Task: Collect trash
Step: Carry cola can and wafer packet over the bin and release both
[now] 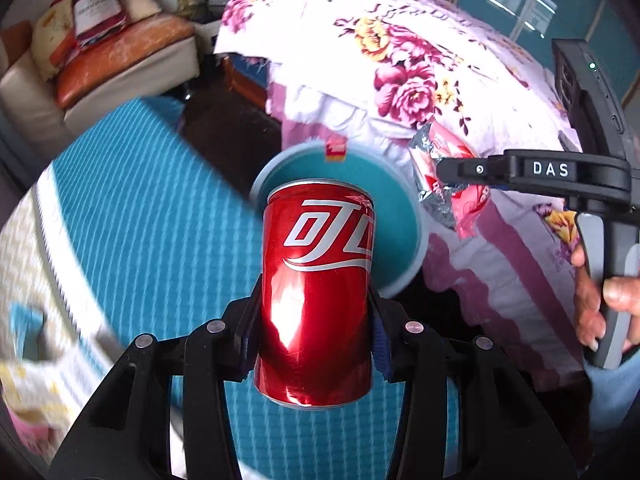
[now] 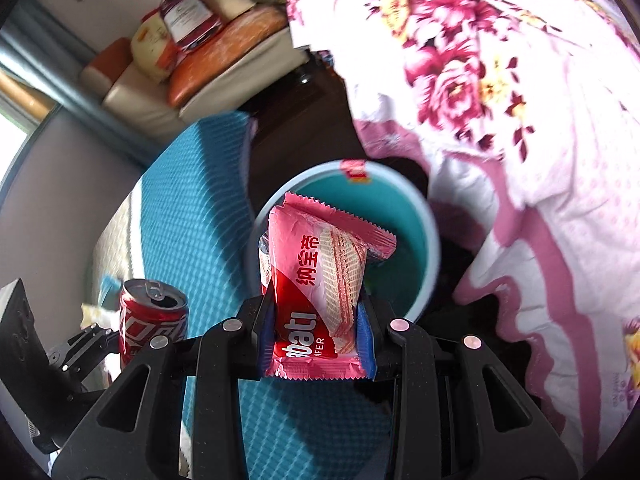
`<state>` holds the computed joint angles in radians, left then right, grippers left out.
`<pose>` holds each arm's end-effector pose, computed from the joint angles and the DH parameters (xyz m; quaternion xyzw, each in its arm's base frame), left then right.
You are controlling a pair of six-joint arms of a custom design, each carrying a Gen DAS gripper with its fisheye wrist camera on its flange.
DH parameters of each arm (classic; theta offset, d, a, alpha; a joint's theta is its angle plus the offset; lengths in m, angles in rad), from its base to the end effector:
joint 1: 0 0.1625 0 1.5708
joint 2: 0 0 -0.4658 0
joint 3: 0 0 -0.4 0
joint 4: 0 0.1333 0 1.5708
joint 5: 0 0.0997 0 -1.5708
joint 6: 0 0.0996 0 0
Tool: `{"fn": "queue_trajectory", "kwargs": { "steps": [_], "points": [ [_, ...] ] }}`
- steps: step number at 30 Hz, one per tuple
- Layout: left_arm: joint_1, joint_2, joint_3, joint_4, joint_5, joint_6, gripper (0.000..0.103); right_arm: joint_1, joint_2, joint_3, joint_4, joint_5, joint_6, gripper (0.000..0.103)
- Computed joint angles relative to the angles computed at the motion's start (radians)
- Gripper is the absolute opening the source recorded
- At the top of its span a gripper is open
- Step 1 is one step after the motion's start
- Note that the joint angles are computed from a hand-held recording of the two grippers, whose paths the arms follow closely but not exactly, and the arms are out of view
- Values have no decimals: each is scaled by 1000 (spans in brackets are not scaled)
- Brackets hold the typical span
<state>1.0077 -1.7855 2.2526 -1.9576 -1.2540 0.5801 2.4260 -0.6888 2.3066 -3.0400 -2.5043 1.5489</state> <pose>-0.0477 -0.3834 0.3351 0.5391 0.8264 0.0410 0.1573 0.3599 -0.2423 -0.0144 -0.2713 -0.8489 0.3947 0.2236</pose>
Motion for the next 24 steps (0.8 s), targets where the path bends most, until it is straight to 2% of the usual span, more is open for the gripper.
{"fn": "queue_trajectory", "kwargs": {
  "steps": [7, 15, 16, 18, 19, 20, 24],
  "points": [
    [-25, 115, 36, -94, -3, -58, 46, -54, -8, 67, -91, 7, -26, 32],
    [-27, 179, 64, -149, 12, -80, 48, -87, 12, 97, -175, 22, -58, 32],
    [-27, 180, 66, -150, 15, -83, 51, -86, 13, 95, -177, 22, -58, 32],
    [-27, 176, 72, -160, 22, -84, 73, -89, 18, 90, -183, 21, -67, 32],
    [-27, 170, 77, -173, 26, -82, 77, -89, 18, 88, -180, 21, -68, 32],
    [-26, 165, 79, -179, 27, -82, 80, -90, 19, 87, -182, 23, -70, 32],
    [-14, 153, 62, -151, 24, -99, 80, -90, 24, 78, -182, 26, -77, 32]
  ]
}}
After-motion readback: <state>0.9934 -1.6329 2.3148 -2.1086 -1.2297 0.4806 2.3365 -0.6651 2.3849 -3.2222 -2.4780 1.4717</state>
